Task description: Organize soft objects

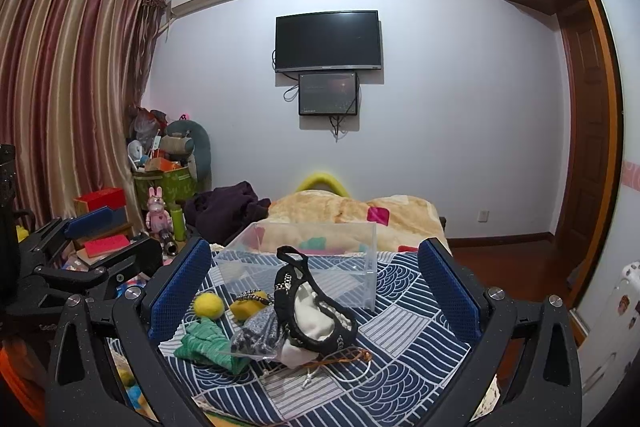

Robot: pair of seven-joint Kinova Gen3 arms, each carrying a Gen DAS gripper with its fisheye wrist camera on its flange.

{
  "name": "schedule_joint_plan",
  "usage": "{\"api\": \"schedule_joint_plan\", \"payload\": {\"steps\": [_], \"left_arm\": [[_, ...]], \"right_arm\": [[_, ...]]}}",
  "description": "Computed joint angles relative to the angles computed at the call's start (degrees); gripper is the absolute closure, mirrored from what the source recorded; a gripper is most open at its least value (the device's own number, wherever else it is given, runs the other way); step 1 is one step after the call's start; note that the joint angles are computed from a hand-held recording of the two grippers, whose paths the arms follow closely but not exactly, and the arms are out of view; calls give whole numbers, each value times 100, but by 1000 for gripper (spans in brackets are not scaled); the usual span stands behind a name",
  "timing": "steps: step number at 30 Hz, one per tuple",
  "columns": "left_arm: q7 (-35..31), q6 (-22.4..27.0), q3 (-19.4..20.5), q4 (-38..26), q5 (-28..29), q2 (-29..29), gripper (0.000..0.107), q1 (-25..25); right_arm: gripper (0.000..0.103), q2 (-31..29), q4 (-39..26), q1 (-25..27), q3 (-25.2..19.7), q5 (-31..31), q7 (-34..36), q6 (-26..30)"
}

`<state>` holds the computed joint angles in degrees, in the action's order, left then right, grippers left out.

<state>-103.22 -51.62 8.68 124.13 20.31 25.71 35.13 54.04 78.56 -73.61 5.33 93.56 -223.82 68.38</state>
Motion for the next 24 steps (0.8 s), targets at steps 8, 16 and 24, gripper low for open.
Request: {"api": "schedule_joint_plan", "payload": {"steps": [8, 16, 24], "left_arm": [[42, 40, 9, 1, -59, -8, 4, -30], [42, 3, 2, 7, -61, 8, 4, -26], [22, 9, -3, 2, -55, 5, 4, -25]], "right_arm": [[0, -3, -9, -29, -2, -2, -4, 48], [0, -3, -8, -34, -1, 4, -8, 50], [0, -11, 0, -36, -7, 11, -15, 63]]}}
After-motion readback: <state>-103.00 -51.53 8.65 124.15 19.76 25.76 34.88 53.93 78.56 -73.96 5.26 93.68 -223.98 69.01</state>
